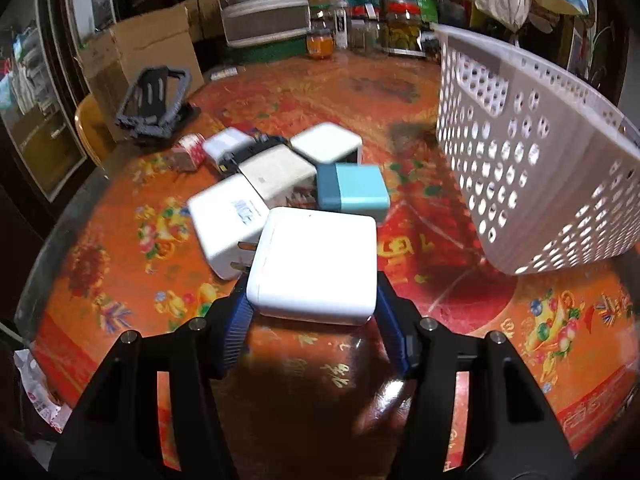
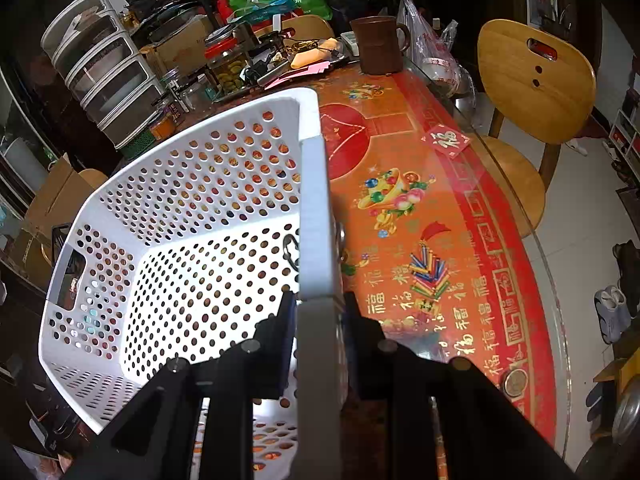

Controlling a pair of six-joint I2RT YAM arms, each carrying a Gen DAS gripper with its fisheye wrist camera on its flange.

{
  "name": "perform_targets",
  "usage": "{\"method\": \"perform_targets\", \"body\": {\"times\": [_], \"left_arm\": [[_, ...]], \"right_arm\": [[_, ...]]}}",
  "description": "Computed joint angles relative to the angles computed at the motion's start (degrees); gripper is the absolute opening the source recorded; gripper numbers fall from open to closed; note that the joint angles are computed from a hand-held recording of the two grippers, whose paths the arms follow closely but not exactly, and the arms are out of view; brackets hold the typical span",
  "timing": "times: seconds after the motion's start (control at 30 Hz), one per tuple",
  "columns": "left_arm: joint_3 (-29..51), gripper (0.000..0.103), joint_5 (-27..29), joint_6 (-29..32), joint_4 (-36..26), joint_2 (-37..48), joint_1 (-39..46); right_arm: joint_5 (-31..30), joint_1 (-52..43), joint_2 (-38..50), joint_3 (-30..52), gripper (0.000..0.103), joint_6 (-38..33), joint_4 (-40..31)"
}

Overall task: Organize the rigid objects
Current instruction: 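Grasp the large white charger with the left tool, then carry the white charger into the basket and open the left tool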

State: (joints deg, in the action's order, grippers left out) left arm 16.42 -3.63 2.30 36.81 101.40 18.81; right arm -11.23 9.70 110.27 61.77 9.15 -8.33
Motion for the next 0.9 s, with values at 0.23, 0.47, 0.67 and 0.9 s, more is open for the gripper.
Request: {"method": "perform_targets", "body": {"times": [0.23,0.47,0.67,0.9], "left_arm": [[-0.6,0.055,-3.7,2.9,-6.5,-13.1,1.4],[5.9,0.055,-10.3,5.8,-14.6,-20.9,-0.2],[11.9,0.055,-16.5,6.8,-21.3,-24.3,-6.9],[20.9,0.055,-23.3,3.7,-29.6,-21.5,-19.4]], "right_arm": [[0.4,0.2,0.3,0.8,0.021,0.0,-0.9],[0.4,0.2,0.6,1.2,0.021,0.2,-1.4],[0.9,0.3,0.9,1.6,0.021,0.5,-1.8],[1.5,0.5,1.2,2.1,0.021,0.7,-2.3]]}}
